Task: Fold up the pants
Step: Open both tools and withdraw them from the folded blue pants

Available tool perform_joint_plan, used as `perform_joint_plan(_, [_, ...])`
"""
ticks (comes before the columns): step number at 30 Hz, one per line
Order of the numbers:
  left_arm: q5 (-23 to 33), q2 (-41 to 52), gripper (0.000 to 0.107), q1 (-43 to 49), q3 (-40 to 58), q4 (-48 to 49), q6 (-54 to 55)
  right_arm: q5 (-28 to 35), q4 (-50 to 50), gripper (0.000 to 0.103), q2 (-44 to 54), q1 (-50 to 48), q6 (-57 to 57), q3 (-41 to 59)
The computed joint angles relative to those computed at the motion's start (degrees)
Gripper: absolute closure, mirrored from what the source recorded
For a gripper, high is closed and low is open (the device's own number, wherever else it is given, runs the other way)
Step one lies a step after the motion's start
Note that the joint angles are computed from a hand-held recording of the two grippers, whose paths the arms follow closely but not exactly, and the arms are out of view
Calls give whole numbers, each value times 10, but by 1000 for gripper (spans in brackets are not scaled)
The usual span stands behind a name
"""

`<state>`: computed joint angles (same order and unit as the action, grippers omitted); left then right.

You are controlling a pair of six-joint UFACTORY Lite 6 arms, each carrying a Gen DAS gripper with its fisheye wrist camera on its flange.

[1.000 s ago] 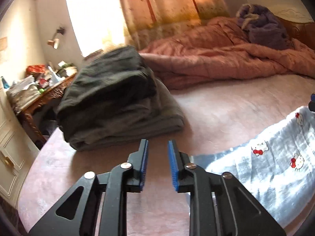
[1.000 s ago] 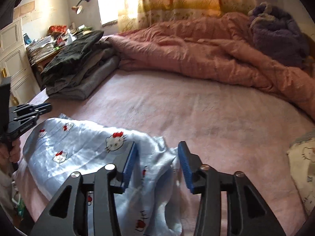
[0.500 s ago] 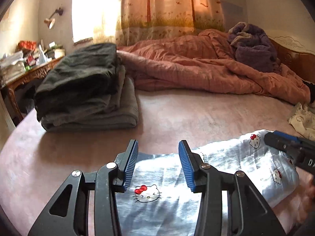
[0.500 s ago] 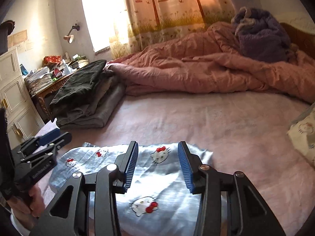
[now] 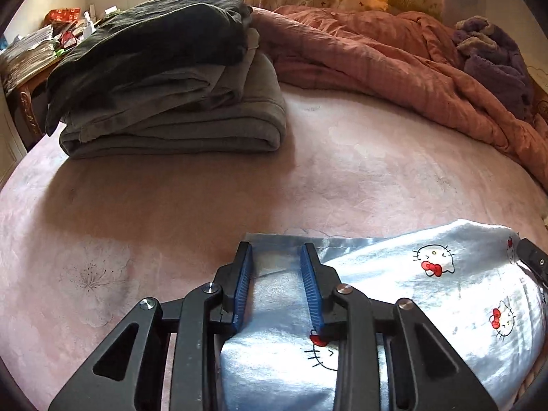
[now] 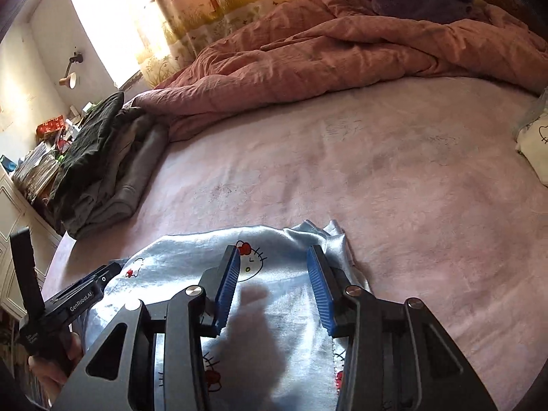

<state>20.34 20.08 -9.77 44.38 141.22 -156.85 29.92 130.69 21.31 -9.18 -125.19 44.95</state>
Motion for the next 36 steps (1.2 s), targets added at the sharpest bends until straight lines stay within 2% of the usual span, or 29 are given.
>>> perform_joint_plan(2, [16, -28, 78, 6, -26, 28, -34, 3, 11, 60, -23, -16, -18, -18])
perform_joint_plan(4, [69, -95, 79, -13, -89, 7, -15, -12, 77, 60, -72, -21, -88, -55])
perform_joint_plan(5, [103, -141, 79, -34, -129, -12, 7, 0, 87, 60, -102, -31, -112, -80])
perform_joint_plan(7, [149, -220, 79, -82, -193, -52, 39, 33, 58, 60, -173, -52, -119, -137])
perform_joint_plan(8, [154, -261, 79, -107, -223, -51, 40, 48, 33, 60, -209, -58, -112, -164])
perform_joint_plan(10, [149, -312, 79, -154, -259, -64, 52, 57, -18, 57, -278, -48, -98, -210])
perform_joint_plan(12, [145, -319, 78, -202, -270, -91, 76, 50, -59, 57, -332, -17, -84, -250])
perform_joint_plan(16, [147, -275, 77, -253, -272, -118, 83, -9, 41, 57, -379, 95, -172, -308])
perform_joint_plan(17, [133, -255, 77, -248, -256, -121, 90, -31, 51, 56, -371, 110, -175, -300])
perform_joint_plan(19, [112, -213, 77, -226, -235, -108, 84, -31, 48, 53, -340, 96, -163, -282])
perform_joint_plan(20, [101, -195, 77, -209, -229, -85, 66, -27, 16, 41, -309, 81, -133, -263])
perform_joint_plan(21, [90, -185, 75, -190, -229, -47, 30, -27, -31, 37, -271, 69, -94, -238])
perform_joint_plan(23, [78, -201, 73, -153, -250, 50, -61, -35, -110, 35, -198, 51, -32, -194])
perform_joint_plan(24, [79, -206, 71, -145, -256, 63, -74, -15, -138, 35, -178, 32, -23, -187])
perform_joint_plan(25, [92, -207, 71, -152, -267, 52, -72, 8, -149, 35, -175, 13, -34, -193])
perform_joint_plan(27, [116, -209, 71, -164, -280, 17, -49, 17, -146, 35, -184, -6, -68, -208])
perform_joint_plan(29, [133, -226, 71, -175, -297, -13, -28, 13, -148, 35, -202, -11, -95, -227])
perform_joint_plan(32, [152, -282, 73, -202, -334, -68, 21, -45, -71, 35, -263, 14, -163, -263])
perform_joint_plan(33, [138, -315, 73, -210, -346, -66, 31, -51, -66, 35, -292, 16, -168, -277])
perform_joint_plan(36, [85, -394, 73, -245, -355, -64, 54, -41, -138, 35, -402, 15, -104, -319])
